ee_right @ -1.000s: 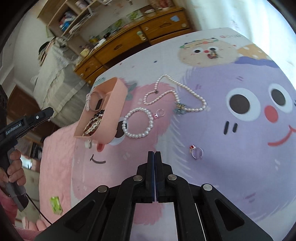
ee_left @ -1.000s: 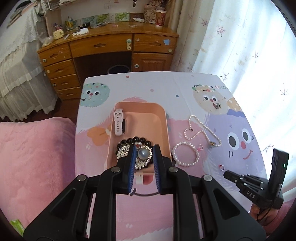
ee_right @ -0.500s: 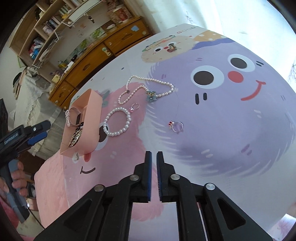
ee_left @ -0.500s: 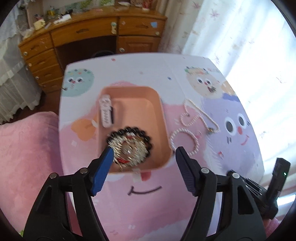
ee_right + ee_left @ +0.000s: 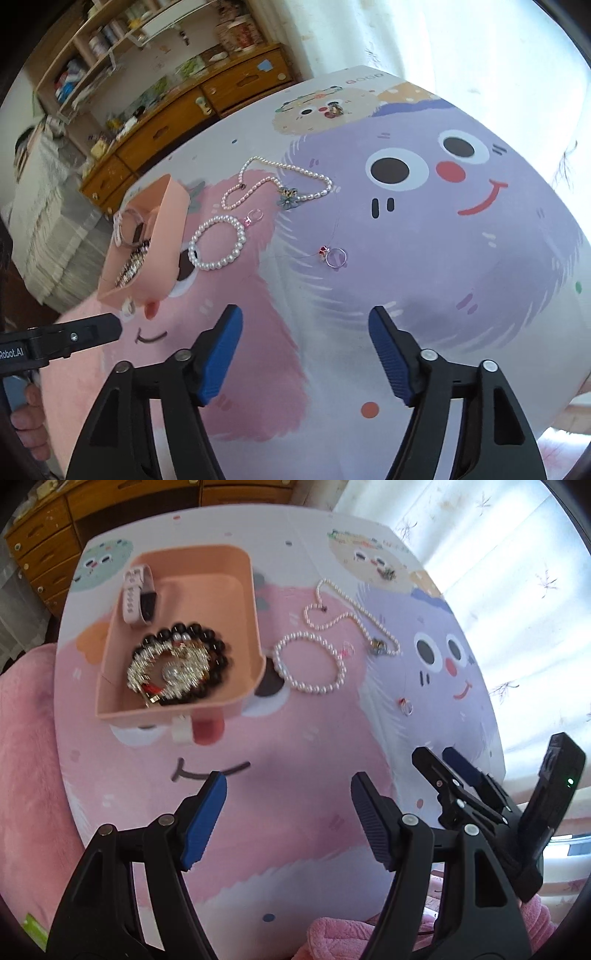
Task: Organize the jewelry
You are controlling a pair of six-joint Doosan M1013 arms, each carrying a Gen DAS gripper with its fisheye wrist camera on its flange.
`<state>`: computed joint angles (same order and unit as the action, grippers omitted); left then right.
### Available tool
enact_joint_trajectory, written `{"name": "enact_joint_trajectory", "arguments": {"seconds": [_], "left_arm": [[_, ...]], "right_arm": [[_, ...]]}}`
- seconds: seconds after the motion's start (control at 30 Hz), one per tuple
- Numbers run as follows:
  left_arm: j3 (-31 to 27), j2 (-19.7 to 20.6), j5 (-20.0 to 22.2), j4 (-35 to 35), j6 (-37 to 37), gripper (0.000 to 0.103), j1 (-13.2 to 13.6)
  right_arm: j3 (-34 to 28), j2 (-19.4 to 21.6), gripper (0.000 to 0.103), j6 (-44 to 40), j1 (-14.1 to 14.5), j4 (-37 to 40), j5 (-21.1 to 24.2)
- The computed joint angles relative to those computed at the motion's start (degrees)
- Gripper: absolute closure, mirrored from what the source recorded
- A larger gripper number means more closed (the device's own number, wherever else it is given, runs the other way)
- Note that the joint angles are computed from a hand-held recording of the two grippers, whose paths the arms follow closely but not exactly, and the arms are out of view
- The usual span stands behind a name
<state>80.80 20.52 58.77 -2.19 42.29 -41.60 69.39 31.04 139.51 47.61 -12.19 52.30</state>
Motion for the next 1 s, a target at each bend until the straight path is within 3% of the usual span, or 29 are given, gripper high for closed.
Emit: {"name": "enact_joint_trajectory", "arguments": {"seconds": [0.1, 0.23, 0.33, 0.6, 0.73, 0.8, 1.0], "left_arm": [[-1.88, 1.65, 1.69, -0.88, -2.12, 0.036, -0.41], [-5.1, 3.96, 3.3, 1.73, -7.64, 0.035, -1.11], [-8.19, 6.35, 5.73, 3.47, -12.49, 0.029, -1.4], [-14.58, 11.89, 9.31, 10.79, -24.25, 0.028, -2.54], [-16.1, 13.49, 9.85, 15.44, -27.97, 0.028, -3.19], [-17.27, 14.6, 11.01, 18.31, -28.41, 0.028, -3.64], [-19.01, 16.79, 13.51, 23.11, -29.02, 0.028, -4.27]], "right_arm": [[-1.26, 0.72, 0.028, -8.44, -0.02, -0.18, 1.54], [-1.12, 0.6, 0.028, -21.74, -0.45, -0.31, -0.22], [-0.66, 0.39, 0.028, -33.14, -1.45, 2.25, -2.31], [1.33, 0.0, 0.029, -60.48, -4.49, 14.59, -6.83], [1.11, 0.72, 0.034, -67.24, -5.51, 18.98, -6.69], [0.82, 1.15, 0.043, -69.25, -5.85, 20.61, -6.32], [0.21, 2.26, 0.055, -71.63, -6.58, 23.87, -5.88]]}}
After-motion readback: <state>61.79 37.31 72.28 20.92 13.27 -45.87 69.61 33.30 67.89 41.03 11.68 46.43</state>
